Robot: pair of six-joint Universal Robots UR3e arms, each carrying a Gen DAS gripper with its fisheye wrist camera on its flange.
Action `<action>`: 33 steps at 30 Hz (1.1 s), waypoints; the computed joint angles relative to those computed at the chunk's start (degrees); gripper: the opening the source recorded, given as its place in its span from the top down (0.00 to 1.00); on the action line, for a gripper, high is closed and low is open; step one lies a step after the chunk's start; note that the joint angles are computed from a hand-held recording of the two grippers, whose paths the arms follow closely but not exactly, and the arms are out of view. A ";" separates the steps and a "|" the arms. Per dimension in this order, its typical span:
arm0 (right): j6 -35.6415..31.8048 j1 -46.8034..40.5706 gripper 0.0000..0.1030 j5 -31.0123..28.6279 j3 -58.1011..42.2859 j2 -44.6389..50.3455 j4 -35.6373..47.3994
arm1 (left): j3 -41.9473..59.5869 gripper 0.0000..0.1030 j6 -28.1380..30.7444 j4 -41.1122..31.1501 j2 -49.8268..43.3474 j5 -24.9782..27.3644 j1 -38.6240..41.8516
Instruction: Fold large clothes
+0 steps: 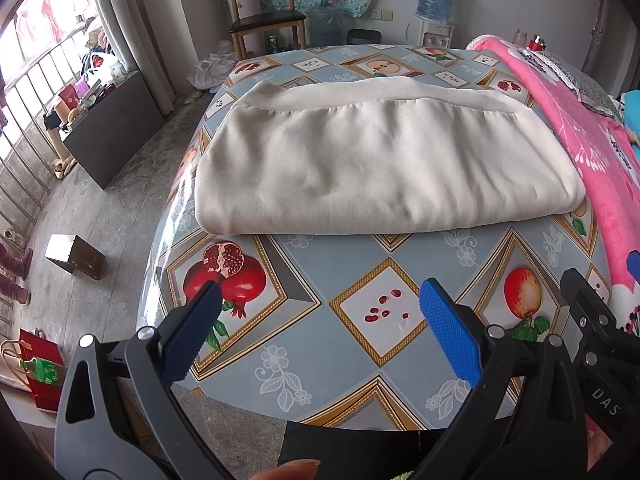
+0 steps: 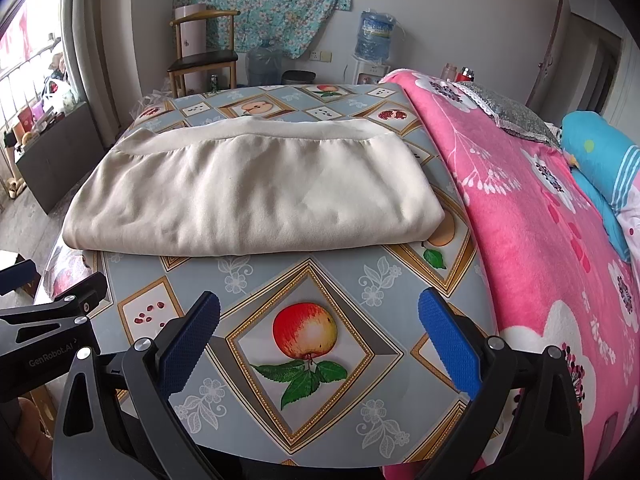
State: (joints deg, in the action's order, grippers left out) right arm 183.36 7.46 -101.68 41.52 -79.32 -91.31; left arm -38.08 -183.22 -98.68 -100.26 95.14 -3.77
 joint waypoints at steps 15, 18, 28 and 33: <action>0.23 0.25 0.06 -0.44 -0.12 -0.02 0.30 | -0.27 0.07 0.12 -0.02 0.22 -0.18 0.09; 0.55 0.34 0.06 -0.63 -0.44 0.12 0.61 | -0.57 0.07 0.13 0.28 0.37 -0.20 0.11; 0.42 0.54 0.06 -0.89 -0.50 0.12 0.56 | -1.36 0.07 0.52 0.62 0.84 -0.41 0.44; 0.62 0.52 0.06 -1.03 -0.65 0.10 0.71 | -1.37 0.07 0.66 0.70 0.87 -0.45 0.53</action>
